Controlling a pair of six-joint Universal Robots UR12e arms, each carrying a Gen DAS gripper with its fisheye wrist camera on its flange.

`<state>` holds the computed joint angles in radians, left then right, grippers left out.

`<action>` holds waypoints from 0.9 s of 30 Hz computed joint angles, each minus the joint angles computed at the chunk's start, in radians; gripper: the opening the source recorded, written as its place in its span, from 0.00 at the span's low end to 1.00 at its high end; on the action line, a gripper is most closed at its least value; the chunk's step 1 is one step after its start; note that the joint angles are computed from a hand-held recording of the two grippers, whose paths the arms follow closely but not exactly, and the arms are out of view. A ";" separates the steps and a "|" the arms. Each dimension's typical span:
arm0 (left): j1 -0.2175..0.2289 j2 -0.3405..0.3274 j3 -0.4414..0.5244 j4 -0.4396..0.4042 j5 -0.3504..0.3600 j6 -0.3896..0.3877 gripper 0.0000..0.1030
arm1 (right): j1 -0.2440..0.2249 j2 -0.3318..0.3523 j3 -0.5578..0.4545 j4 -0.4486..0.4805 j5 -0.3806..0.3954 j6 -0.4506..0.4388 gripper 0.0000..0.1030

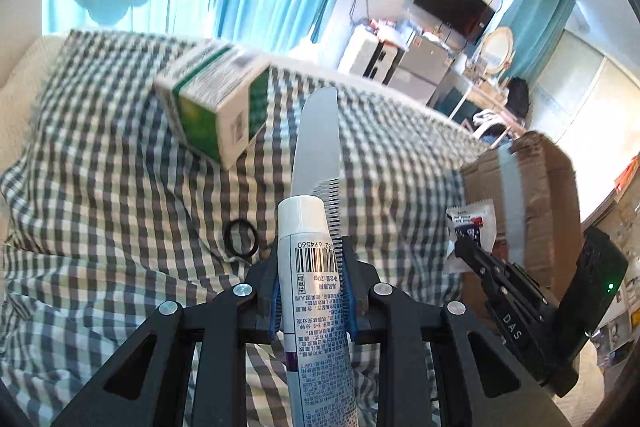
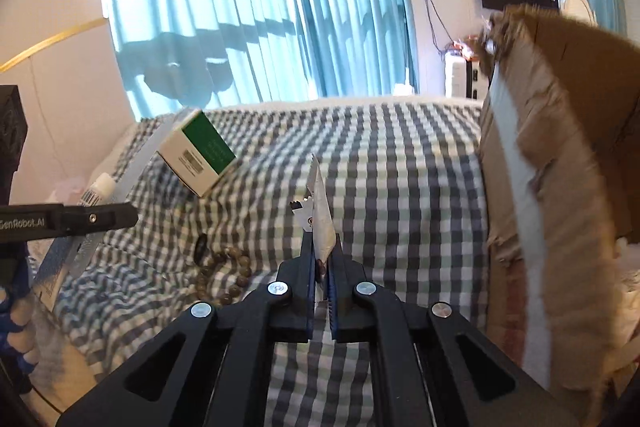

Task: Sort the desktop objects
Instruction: 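Carry the white comb and white sachet over the cardboard box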

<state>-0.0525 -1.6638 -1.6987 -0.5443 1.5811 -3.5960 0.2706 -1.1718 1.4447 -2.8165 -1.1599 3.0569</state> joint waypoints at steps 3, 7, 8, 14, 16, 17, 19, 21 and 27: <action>-0.008 0.018 -0.005 0.026 0.029 0.009 0.23 | -0.006 -0.025 0.020 -0.039 0.014 0.004 0.04; -0.025 0.038 -0.008 0.069 0.070 0.031 0.23 | -0.011 -0.057 0.044 -0.091 0.027 0.007 0.04; -0.031 0.041 -0.006 0.079 0.082 0.035 0.23 | -0.014 -0.065 0.050 -0.102 0.036 0.009 0.04; -0.063 0.064 0.001 0.120 0.146 0.071 0.23 | -0.029 -0.108 0.087 -0.174 0.056 0.022 0.04; -0.084 0.062 0.013 0.141 0.178 0.088 0.23 | -0.034 -0.122 0.098 -0.199 0.064 0.027 0.04; -0.093 0.063 0.017 0.151 0.195 0.099 0.23 | -0.037 -0.129 0.103 -0.214 0.068 0.031 0.04; -0.113 0.061 0.030 0.171 0.233 0.121 0.23 | -0.042 -0.140 0.113 -0.244 0.077 0.041 0.04; -0.132 0.065 0.037 0.181 0.267 0.150 0.23 | -0.047 -0.153 0.121 -0.268 0.088 0.044 0.04; -0.181 0.059 0.070 0.200 0.361 0.194 0.22 | -0.053 -0.181 0.141 -0.312 0.090 0.048 0.04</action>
<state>-0.2332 -1.6053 -1.6291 -0.3444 1.9424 -3.4019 0.2180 -1.3530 1.5860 -3.1282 -1.0704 3.1047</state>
